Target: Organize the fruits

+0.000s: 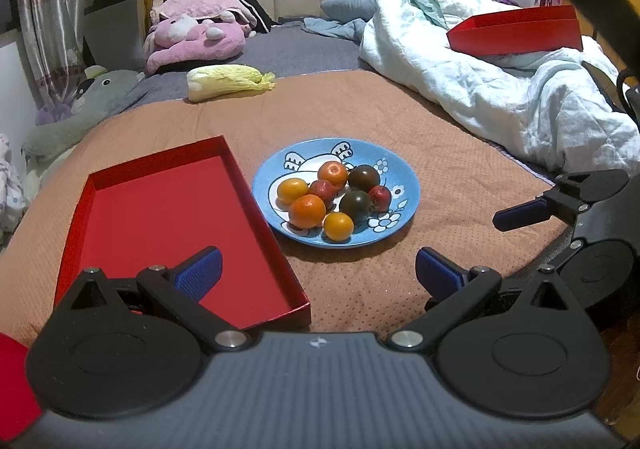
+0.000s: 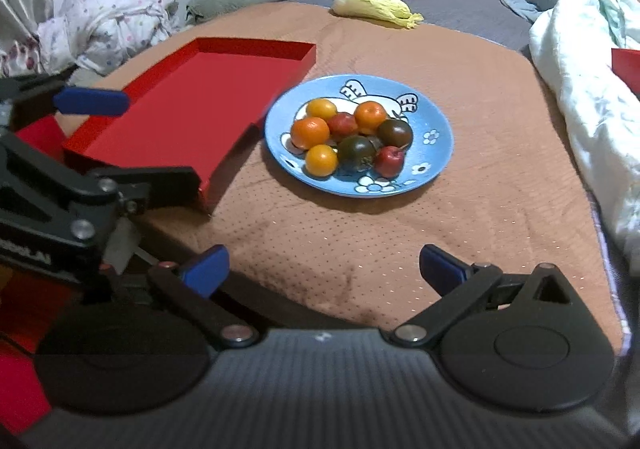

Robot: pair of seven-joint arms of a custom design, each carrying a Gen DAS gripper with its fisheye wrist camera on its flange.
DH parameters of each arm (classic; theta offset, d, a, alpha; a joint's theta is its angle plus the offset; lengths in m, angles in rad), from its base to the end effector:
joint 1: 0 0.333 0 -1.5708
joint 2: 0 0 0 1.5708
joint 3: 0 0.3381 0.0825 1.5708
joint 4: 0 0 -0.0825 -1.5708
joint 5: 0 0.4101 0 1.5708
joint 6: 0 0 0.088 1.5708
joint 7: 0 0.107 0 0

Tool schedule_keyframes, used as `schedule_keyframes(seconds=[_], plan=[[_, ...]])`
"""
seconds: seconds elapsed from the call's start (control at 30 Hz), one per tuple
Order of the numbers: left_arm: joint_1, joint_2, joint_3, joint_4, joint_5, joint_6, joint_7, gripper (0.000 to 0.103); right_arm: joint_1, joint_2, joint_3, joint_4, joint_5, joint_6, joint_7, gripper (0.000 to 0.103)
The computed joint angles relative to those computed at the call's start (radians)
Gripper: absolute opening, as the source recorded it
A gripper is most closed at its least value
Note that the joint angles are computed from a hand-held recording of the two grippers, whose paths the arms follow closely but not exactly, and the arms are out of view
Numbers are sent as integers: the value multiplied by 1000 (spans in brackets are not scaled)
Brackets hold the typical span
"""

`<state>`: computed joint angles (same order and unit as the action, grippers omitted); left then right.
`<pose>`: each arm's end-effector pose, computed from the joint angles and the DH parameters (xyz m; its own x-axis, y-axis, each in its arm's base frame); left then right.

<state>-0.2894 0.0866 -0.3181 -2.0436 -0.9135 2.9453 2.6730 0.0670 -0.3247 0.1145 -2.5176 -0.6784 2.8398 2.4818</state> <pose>0.5470 -0.3113 0.4853 -0.7510 -0.6595 -0.0326 -0.3859 0.4784 -0.7888 0.4660 0.1208 0.4638 -0.1382 -0.9904 0.0074 -0.7321 0.0971 -0.6743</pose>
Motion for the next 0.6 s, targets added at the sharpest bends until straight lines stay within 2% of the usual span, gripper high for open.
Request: schedule_keyframes(seconds=[0.37,0.47,0.6], plan=[[2,0,-2,1,-17,-2,16,103,6,4,-2,5,-6,-37,-3,103],[12,-3,-13,7,-128,-4,116,103,5,1,-2,3,-11,-37,-2,103],[4,1,-2,12,-134,-7,102,103,9,2,-5,3,-6,-33,-7,103]])
